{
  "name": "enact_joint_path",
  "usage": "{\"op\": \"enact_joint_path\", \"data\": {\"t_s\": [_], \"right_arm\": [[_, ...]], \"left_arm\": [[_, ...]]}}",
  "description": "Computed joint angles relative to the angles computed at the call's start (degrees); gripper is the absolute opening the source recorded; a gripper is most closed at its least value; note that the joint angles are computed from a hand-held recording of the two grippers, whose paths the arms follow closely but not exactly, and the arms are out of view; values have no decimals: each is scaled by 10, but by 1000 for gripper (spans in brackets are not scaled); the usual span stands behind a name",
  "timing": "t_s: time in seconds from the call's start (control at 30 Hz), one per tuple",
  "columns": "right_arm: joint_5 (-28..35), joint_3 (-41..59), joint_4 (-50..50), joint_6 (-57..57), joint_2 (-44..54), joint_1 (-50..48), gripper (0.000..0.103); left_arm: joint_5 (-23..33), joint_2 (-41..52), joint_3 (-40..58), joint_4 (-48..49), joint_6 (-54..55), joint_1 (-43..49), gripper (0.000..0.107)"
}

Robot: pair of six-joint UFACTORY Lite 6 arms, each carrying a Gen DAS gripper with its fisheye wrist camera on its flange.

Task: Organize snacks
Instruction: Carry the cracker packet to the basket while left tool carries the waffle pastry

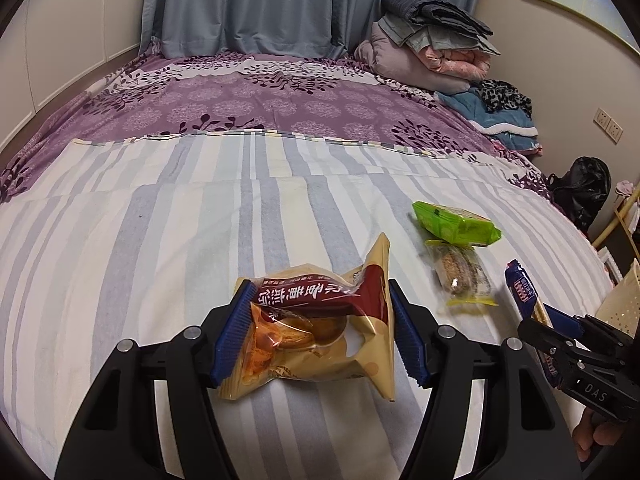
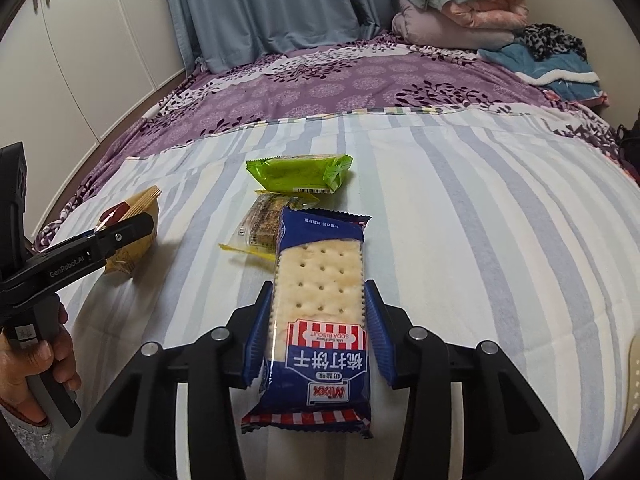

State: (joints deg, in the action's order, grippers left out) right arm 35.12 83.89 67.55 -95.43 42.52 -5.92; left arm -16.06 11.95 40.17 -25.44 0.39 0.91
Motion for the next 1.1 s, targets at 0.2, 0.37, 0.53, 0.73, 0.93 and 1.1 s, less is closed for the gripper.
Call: {"op": "enact_joint_path", "data": {"t_s": [0.2,0.37,0.53,0.73,0.93,1.1], "right_arm": [[41,-50,5,-24,-50,-43,44],[74,-87,6,-39,-92,-80,44],[110,-117,1,-52,-132,-118,44],[151,-134,-14,-60,-156,-169,44],[189,-133,-33,-63,-162,-222,44],[220,-126,-50,-63,-160,-265,44]], "left_arm": [[1,-86,-59,-123,98,-45,66],[-9,-159,-98,-322,265,-104,67],[-39,-220,-124,-500,408,-168,67],[-93,-275,-150,-650,501,-253,67],[-152,-309,-161,-744,541,-342,67],[-203,-313,-155,-792,542,-421,67]]}}
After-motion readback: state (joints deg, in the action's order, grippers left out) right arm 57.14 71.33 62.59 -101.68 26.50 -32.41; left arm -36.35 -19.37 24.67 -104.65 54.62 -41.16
